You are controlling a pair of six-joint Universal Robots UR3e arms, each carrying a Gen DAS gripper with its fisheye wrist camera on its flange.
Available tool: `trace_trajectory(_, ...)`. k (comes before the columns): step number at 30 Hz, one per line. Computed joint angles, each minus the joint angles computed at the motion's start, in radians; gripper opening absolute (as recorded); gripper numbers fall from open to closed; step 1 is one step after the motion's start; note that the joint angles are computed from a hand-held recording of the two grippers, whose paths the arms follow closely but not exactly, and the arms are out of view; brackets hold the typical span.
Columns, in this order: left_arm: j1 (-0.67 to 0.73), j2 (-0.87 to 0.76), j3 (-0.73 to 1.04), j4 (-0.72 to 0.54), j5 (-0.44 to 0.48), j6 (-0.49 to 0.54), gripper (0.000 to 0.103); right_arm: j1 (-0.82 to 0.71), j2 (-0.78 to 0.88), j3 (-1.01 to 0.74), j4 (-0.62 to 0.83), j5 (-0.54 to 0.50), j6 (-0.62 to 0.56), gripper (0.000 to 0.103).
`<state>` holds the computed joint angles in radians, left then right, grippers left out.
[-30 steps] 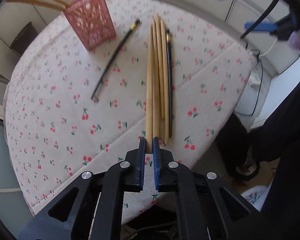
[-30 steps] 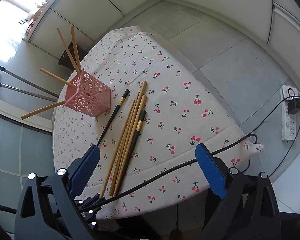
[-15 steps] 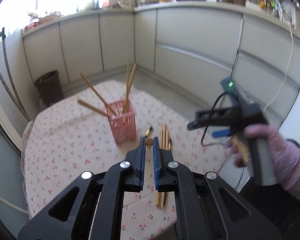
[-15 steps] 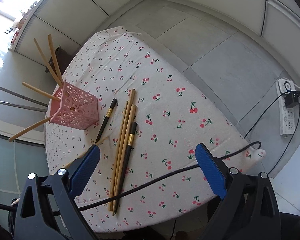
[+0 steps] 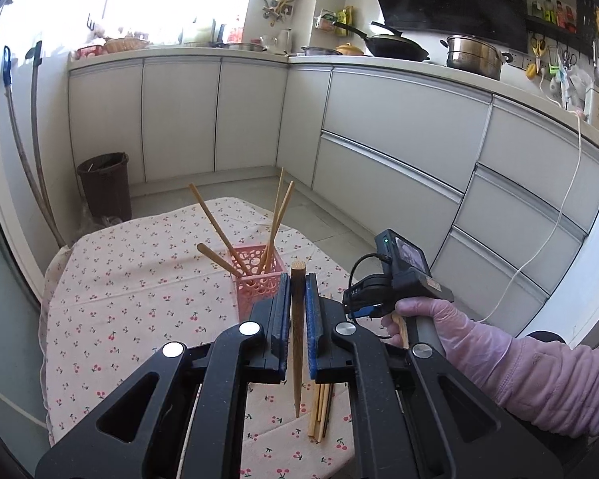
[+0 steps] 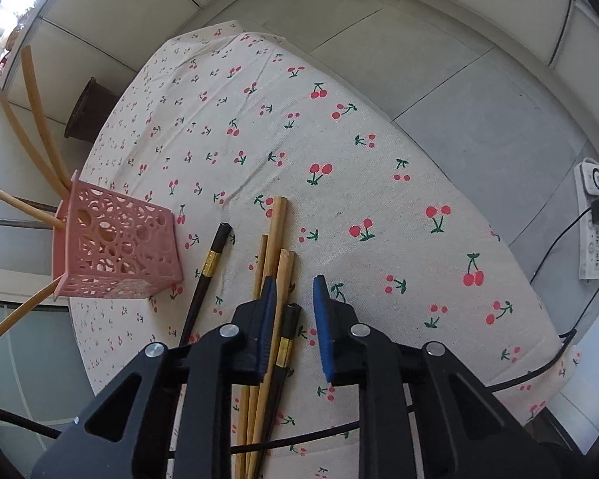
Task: Organize utensils
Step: 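Lower the right gripper and close it on a wooden stick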
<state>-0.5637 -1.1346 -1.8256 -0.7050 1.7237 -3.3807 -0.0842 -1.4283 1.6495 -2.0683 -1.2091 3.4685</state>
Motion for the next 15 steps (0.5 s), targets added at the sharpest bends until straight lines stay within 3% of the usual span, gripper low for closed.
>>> trace_trajectory(15, 0.05, 0.009, -0.012, -0.01, -0.064, 0.009, 0.007, 0.049, 0.06, -0.038, -0.017, -0.054, 0.052, 0.014)
